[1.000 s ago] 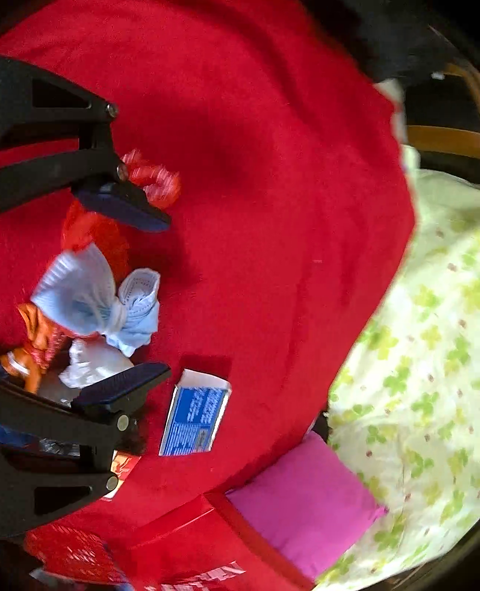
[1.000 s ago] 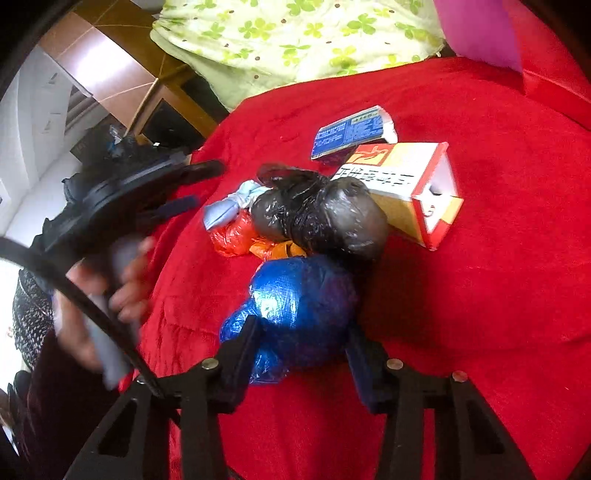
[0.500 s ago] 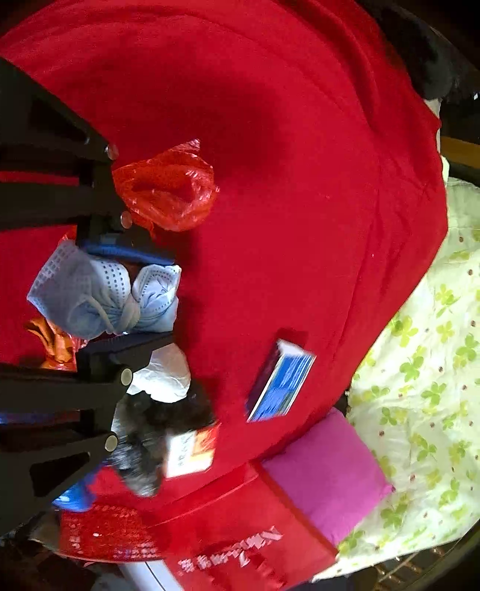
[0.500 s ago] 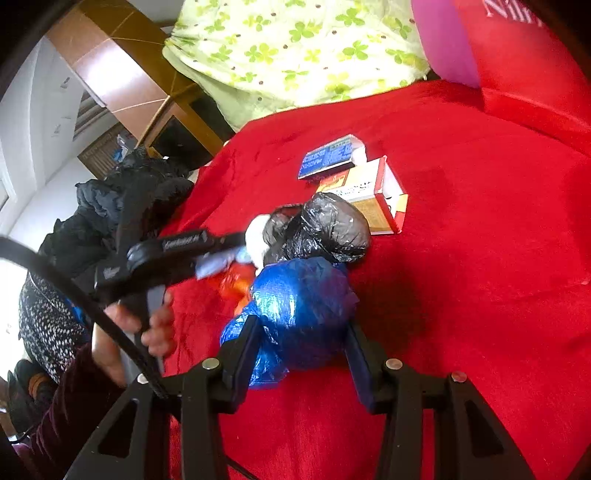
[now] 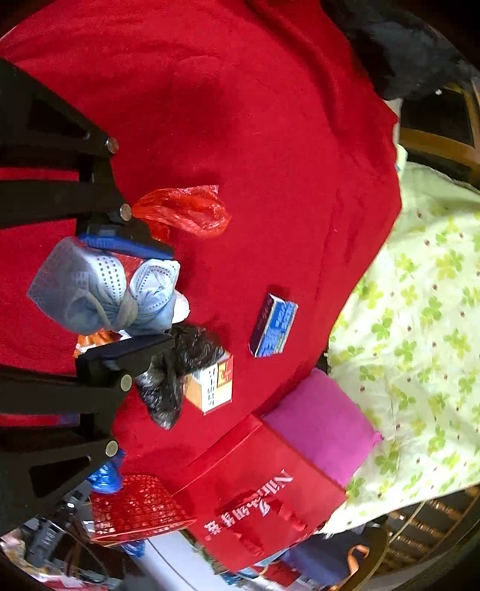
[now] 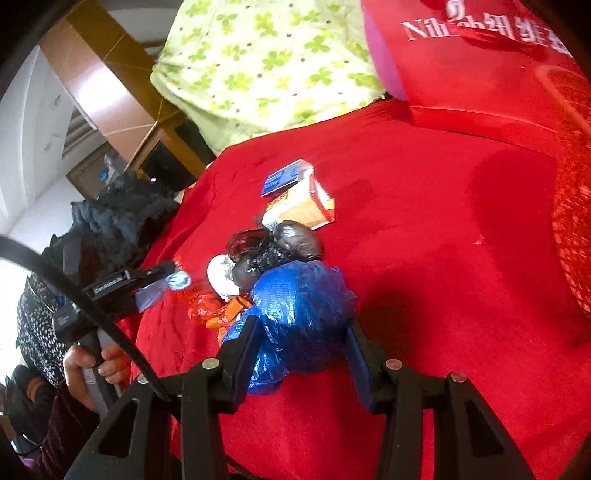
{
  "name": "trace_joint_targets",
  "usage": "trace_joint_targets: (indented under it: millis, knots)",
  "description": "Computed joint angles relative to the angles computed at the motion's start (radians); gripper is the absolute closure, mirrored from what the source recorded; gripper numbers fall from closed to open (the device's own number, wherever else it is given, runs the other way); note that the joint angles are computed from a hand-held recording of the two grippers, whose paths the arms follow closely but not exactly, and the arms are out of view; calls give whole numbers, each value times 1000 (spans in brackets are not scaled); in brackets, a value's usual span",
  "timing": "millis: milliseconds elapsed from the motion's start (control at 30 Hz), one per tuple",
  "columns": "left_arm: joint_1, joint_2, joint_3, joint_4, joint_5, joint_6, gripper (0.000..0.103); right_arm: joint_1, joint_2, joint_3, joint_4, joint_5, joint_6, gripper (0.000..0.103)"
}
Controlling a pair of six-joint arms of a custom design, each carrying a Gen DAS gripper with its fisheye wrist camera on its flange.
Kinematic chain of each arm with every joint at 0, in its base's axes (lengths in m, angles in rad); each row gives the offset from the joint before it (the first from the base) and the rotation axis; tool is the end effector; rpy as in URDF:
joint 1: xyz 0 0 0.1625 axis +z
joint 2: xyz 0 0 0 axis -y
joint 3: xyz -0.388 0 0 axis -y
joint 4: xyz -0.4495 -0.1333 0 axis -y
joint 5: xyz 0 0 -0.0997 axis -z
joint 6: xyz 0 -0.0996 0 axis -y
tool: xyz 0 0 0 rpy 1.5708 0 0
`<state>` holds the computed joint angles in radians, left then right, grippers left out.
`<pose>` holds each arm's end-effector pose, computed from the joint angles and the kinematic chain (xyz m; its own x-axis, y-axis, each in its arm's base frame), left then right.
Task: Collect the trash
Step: 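Grasp the white mesh tissue with the left tool while the right tool lifts the blue bag, then drop the white tissue and blue bag into the red basket with both tools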
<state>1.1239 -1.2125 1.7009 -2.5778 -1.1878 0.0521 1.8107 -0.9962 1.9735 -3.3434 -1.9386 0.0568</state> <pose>-0.1338 -0.6737 0.2841 -0.8957 0.2743 -0.3499 0.4226 0.7700 -0.4781 0.2369 -0.5581 0.1217 -0.9753 0.0662 0.2108 -0.1112 0.6773 -0.7272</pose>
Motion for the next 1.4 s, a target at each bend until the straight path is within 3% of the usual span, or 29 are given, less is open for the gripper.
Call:
trace_joint_targets:
  millis: [300,600,967,1400]
  knots:
    - [-42,-40,65,-100,-13,-18,66,36,-37,36,-72,-9,-41,55]
    - [-177,-67,142,-263,43,78,66,90,-76,72,-188,-83,-127,55]
    - [-319,-34,174,-320,53,186,66,148,-181,137,-356,-189,-213,55]
    - [-425,37,181,-372,94,251,66,156,-306,230,-494,-238,-236,55]
